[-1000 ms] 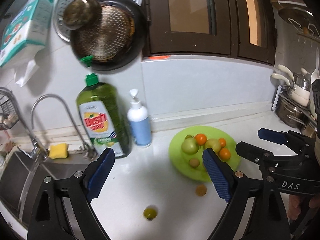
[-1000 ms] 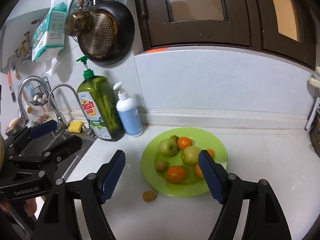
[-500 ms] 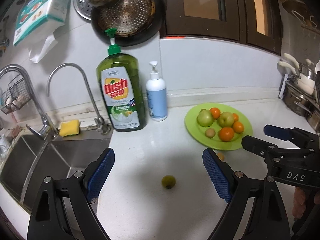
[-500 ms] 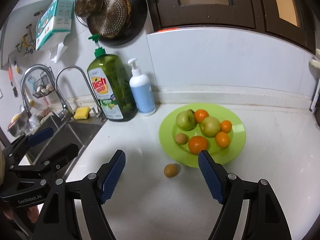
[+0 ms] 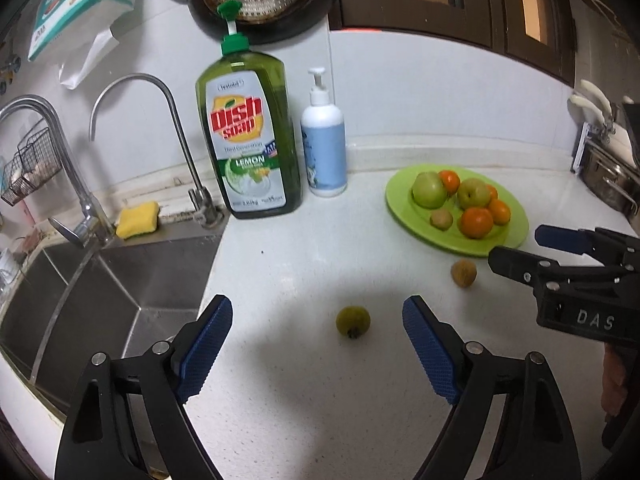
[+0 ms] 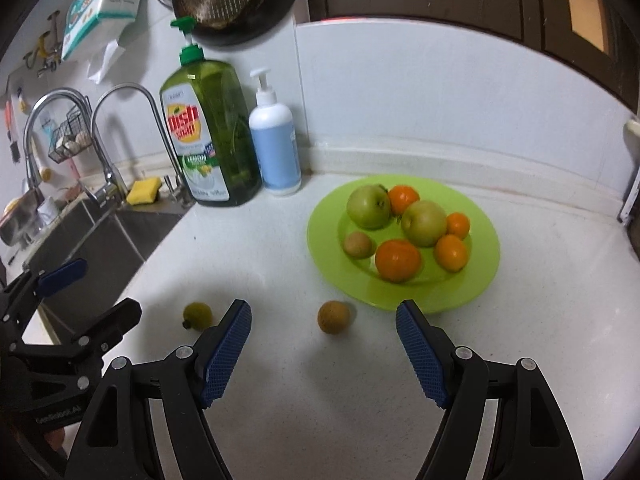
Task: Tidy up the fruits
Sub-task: 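Move both tools back toward the last small green fruit and brown kiwi, then grasp the small green fruit with the left tool while the right tool grasps the brown kiwi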
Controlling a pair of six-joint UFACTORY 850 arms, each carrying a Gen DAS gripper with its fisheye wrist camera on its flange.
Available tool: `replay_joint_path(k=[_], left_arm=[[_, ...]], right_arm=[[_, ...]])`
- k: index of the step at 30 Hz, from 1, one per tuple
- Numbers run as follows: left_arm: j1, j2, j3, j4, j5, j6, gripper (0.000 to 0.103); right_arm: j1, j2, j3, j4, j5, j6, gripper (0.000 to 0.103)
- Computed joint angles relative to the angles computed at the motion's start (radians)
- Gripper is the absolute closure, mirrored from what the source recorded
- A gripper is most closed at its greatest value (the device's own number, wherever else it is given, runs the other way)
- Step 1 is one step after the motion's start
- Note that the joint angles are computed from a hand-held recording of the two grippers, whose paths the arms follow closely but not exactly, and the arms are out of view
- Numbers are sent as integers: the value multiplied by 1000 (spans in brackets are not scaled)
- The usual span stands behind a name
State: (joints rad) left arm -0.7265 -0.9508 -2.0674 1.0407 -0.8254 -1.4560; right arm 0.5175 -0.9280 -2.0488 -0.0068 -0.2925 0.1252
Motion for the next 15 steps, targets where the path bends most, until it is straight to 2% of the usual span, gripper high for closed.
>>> replay_joint_path(k=[11, 15], left_arm=[[33, -62, -72, -139, 54, 95, 34], [47, -93, -117, -213, 67, 156, 40]], right_arm=[[-15, -161, -239, 145, -187, -148, 43], [-19, -228, -346, 149, -260, -148, 47]])
